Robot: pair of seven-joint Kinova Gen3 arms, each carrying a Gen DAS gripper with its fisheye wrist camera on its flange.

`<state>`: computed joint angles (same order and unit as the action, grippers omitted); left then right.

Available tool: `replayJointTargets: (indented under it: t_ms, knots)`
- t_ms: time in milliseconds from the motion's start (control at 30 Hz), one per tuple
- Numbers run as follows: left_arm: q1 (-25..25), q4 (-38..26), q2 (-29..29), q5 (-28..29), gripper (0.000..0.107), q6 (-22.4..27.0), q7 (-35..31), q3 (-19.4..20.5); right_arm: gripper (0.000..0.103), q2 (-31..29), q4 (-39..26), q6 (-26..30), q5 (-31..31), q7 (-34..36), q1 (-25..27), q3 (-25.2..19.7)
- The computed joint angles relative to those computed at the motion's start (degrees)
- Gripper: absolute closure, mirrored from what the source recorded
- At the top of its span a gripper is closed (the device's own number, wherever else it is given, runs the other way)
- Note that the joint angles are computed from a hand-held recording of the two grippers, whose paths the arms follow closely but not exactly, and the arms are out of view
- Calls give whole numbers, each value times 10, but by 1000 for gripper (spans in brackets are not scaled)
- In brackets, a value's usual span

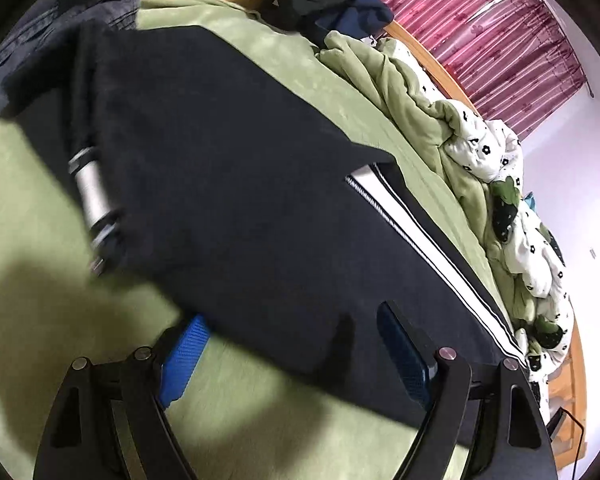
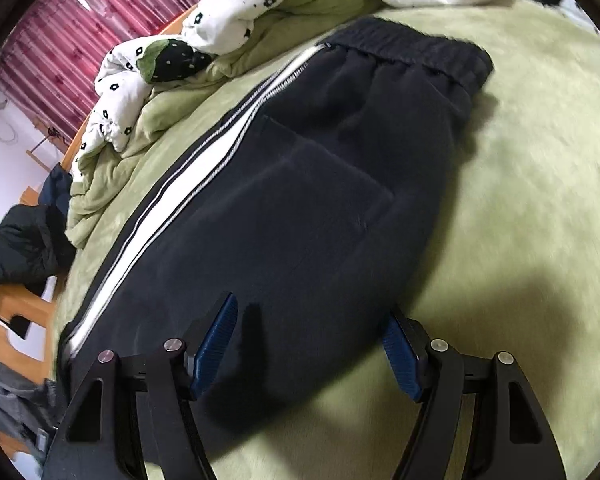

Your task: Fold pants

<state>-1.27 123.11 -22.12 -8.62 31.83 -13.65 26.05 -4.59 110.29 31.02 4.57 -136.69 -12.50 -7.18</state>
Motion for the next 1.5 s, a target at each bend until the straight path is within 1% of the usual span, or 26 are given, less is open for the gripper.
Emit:
replayJointTargets:
  t_ms: [33, 100, 133, 167, 233, 300, 333, 367, 400, 433, 500, 533, 600, 667, 733, 833, 867, 933, 1000, 1100, 1167, 1300, 1367, 1433, 1467, 1500]
  knots:
    - [-10, -4, 9, -6, 26, -4, 5, 6, 35, 7, -6, -1, 23, -8, 13, -16]
    - [-31, -14, 26, -22, 29, -5, 26, 23, 49, 21, -18, 5, 70, -34, 55, -64]
    - [-39, -19, 33, -38, 30, 0, 39, 33, 54, 25, -20, 4, 89, -48, 66, -74]
    - [-52, -32, 46, -58, 35, 14, 50, 51, 61, 28, -20, -4, 99, -64, 71, -74]
    - [-55, -51, 67, -91, 48, 40, 69, 64, 64, 33, -10, -42, 90, -74, 56, -42]
    - [-41, -53, 71, -101, 69, 53, 71, 51, 74, 35, -3, -68, 49, -46, 24, 11]
    - [-29, -50, 69, -96, 74, 53, 68, 36, 78, 36, -3, -73, 25, -27, 8, 35]
    - [-16, -49, 69, -92, 83, 54, 63, 21, 82, 33, 0, -76, 2, -9, -11, 62]
    - [-5, -51, 69, -92, 89, 57, 59, 11, 85, 29, 0, -75, -21, 9, -32, 88]
    - [3, -56, 69, -98, 91, 66, 62, 8, 86, 24, -1, -72, -45, 22, -53, 115]
    - [13, -68, 70, -119, 94, 91, 81, 18, 90, 10, 1, -69, -91, 45, -66, 141]
    - [21, -70, 67, -123, 95, 98, 88, 18, 90, 0, 4, -71, -115, 54, -58, 138]
    - [41, -67, 55, -123, 96, 107, 102, 15, 92, -19, 10, -72, -144, 86, -14, 100]
    - [60, -66, 39, -112, 96, 119, 108, 14, 92, -39, 8, -54, -136, 105, 29, 57]
    - [72, -77, 29, -116, 96, 149, 105, 30, 92, -57, 13, -36, -147, 122, 37, 55]
    - [85, -100, 23, -130, 96, 200, 105, 80, 92, -105, 43, -13, -205, 161, 15, 110]
    - [93, -102, 17, -124, 96, 208, 112, 94, 92, -119, 50, -4, -211, 177, 22, 114]
    - [100, -100, 7, -112, 96, 208, 130, 115, 92, -153, 62, 21, -199, 204, 46, 111]
    - [102, -94, -8, -93, 96, 204, 151, 146, 93, -193, 75, 50, -190, 235, 50, 134]
    - [80, -100, -31, -65, 96, 211, 169, 216, 93, -248, 87, 100, -195, 293, 48, 197]
    - [70, -116, -33, -54, 95, 228, 171, 264, 93, -279, 86, 137, -176, 335, 59, 224]
    - [20, -148, -37, -25, 94, 263, 141, 342, 92, -303, 88, 178, -161, 406, 64, 273]
    - [14, -146, -40, -21, 94, 265, 131, 345, 90, -295, 97, 189, -165, 434, 65, 291]
    - [24, -139, -44, 4, 91, 259, 115, 320, 86, -295, 117, 177, -159, 439, 89, 270]
    - [29, -137, -46, 14, 90, 254, 104, 308, 81, -296, 126, 172, -150, 442, 102, 254]
    - [39, -136, -49, 25, 86, 254, 91, 295, 65, -298, 131, 172, -145, 446, 111, 244]
